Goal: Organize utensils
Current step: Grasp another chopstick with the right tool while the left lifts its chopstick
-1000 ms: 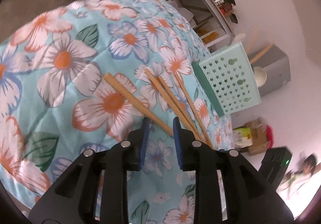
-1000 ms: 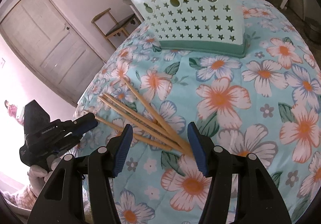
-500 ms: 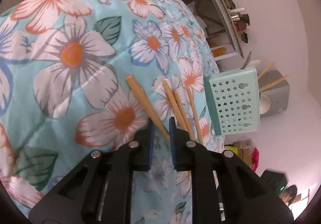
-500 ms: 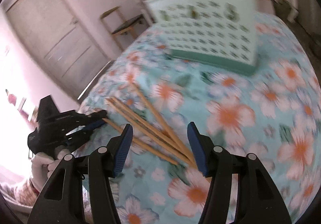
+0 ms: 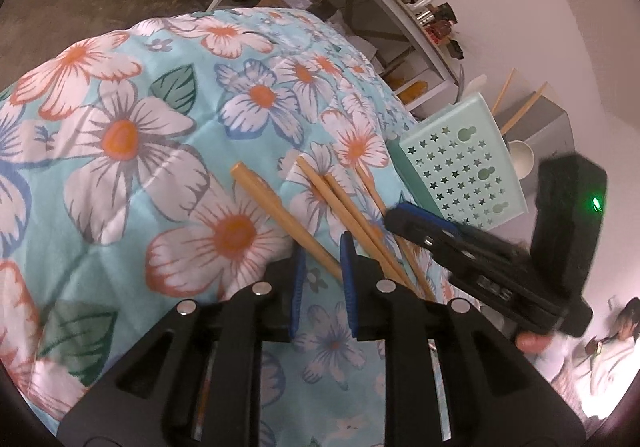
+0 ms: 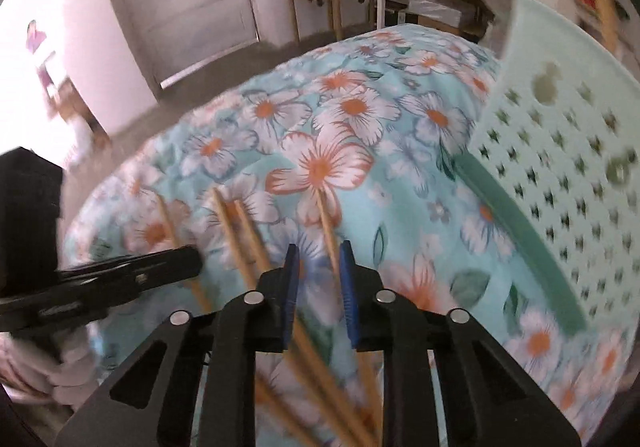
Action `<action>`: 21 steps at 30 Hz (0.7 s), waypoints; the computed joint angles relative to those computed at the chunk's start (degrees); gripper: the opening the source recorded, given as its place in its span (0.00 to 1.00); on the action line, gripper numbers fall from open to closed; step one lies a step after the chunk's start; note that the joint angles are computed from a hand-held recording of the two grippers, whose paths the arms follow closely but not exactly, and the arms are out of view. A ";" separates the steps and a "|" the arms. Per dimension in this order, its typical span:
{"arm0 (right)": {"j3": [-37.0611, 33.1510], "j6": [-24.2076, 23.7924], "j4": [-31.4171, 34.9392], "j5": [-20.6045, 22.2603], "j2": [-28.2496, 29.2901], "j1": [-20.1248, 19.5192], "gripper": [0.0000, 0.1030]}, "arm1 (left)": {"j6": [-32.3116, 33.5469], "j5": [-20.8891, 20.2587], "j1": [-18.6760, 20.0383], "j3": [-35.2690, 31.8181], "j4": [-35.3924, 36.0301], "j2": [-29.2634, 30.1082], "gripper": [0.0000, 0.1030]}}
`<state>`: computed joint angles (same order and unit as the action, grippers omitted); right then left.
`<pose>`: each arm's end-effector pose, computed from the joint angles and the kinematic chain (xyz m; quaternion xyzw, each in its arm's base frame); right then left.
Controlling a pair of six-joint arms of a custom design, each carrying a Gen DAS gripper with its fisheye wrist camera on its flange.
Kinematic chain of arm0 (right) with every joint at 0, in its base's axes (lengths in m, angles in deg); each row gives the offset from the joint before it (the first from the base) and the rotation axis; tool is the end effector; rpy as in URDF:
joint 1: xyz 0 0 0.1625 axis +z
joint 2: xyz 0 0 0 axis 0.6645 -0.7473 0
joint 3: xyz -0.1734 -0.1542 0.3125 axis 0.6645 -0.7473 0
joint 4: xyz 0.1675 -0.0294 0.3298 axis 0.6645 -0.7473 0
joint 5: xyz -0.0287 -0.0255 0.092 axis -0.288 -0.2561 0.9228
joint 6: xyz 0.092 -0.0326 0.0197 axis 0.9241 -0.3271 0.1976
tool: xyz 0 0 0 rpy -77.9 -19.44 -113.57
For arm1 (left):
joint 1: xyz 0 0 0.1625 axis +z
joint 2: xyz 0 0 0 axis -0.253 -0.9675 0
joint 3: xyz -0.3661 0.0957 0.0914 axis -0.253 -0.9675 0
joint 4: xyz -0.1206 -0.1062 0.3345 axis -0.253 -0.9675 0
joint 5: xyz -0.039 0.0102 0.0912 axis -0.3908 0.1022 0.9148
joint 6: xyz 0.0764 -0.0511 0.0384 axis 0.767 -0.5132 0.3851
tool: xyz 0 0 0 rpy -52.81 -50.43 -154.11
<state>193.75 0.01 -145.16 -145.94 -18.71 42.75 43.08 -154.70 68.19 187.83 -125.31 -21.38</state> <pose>0.0528 -0.3943 0.2026 0.2033 -0.9045 0.2104 0.3102 -0.1449 -0.4428 -0.0079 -0.1152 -0.9673 0.2211 0.0468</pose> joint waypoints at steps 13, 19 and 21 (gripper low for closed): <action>-0.90 -2.37 -3.83 -4.18 1.12 3.83 0.06 | 2.73 -0.87 0.33 0.04 -1.66 0.67 0.18; 2.87 0.67 -5.73 -1.65 -9.82 6.94 0.06 | 3.24 -1.24 0.38 0.21 -0.75 -0.23 0.17; 4.55 2.19 -6.44 -0.18 -14.73 7.68 0.06 | 3.44 -1.00 -0.13 0.52 -1.02 -0.88 0.16</action>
<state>198.30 2.20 -151.60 -146.12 -33.44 50.43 46.52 -155.70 68.06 188.36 -126.33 -22.26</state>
